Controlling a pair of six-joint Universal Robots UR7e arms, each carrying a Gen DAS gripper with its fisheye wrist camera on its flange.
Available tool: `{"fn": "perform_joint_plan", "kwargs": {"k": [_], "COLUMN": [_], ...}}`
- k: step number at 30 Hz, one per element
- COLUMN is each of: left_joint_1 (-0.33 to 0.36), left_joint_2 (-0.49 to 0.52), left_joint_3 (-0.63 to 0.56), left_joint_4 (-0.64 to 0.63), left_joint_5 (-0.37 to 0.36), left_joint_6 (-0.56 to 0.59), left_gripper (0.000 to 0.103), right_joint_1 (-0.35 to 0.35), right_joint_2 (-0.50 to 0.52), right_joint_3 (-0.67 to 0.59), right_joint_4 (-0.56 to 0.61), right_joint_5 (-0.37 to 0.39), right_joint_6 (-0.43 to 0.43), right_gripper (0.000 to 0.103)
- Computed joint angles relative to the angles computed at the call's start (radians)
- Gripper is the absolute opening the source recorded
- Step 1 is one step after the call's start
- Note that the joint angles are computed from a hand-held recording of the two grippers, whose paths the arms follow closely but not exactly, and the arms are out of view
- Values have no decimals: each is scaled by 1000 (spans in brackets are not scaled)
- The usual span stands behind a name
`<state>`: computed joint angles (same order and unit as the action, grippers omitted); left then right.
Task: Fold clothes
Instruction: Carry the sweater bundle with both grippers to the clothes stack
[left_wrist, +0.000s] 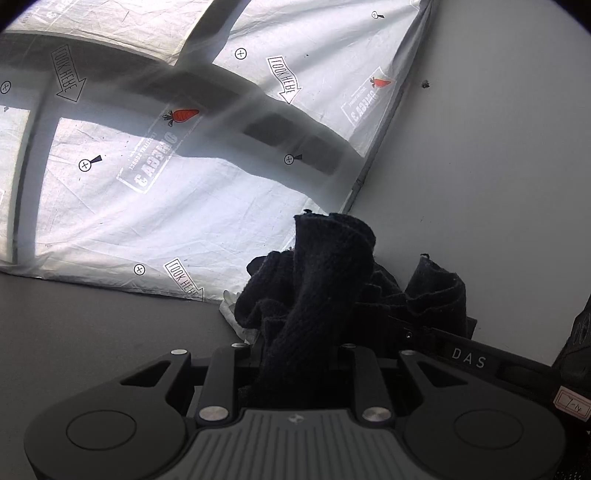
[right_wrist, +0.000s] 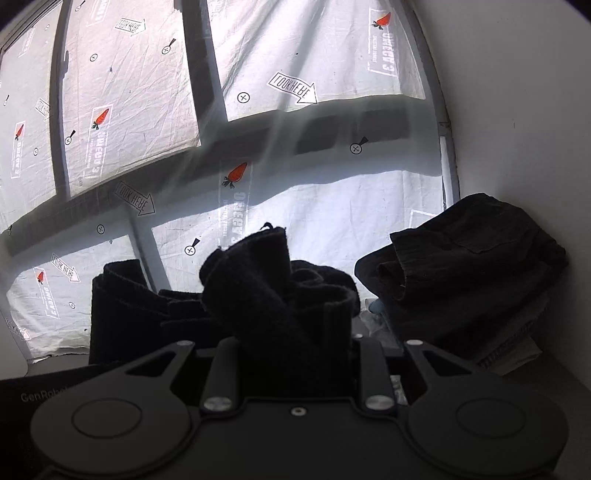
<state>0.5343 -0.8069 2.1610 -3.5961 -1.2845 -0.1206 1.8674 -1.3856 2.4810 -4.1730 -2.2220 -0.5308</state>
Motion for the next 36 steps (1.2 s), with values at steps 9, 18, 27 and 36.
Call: {"fn": "perform_joint_plan", "kwargs": {"k": [9, 18, 27, 36], "left_joint_1": [-113, -63, 41, 147], "left_joint_2": [233, 395, 620, 868], "left_joint_3": [-263, -566, -992, -1445], "left_joint_4": [31, 115, 230, 523], "left_joint_5": [-59, -136, -120, -34], "left_joint_6": [-23, 64, 98, -56], "left_gripper": [26, 26, 26, 27], "right_joint_1": [-294, -532, -621, -640], "right_joint_2": [-406, -441, -200, 45], "right_joint_3": [27, -137, -475, -834], "right_joint_4": [193, 280, 377, 700], "right_joint_5": [232, 513, 673, 573], "right_joint_6": [-157, -212, -243, -379], "right_gripper": [26, 26, 26, 36]}}
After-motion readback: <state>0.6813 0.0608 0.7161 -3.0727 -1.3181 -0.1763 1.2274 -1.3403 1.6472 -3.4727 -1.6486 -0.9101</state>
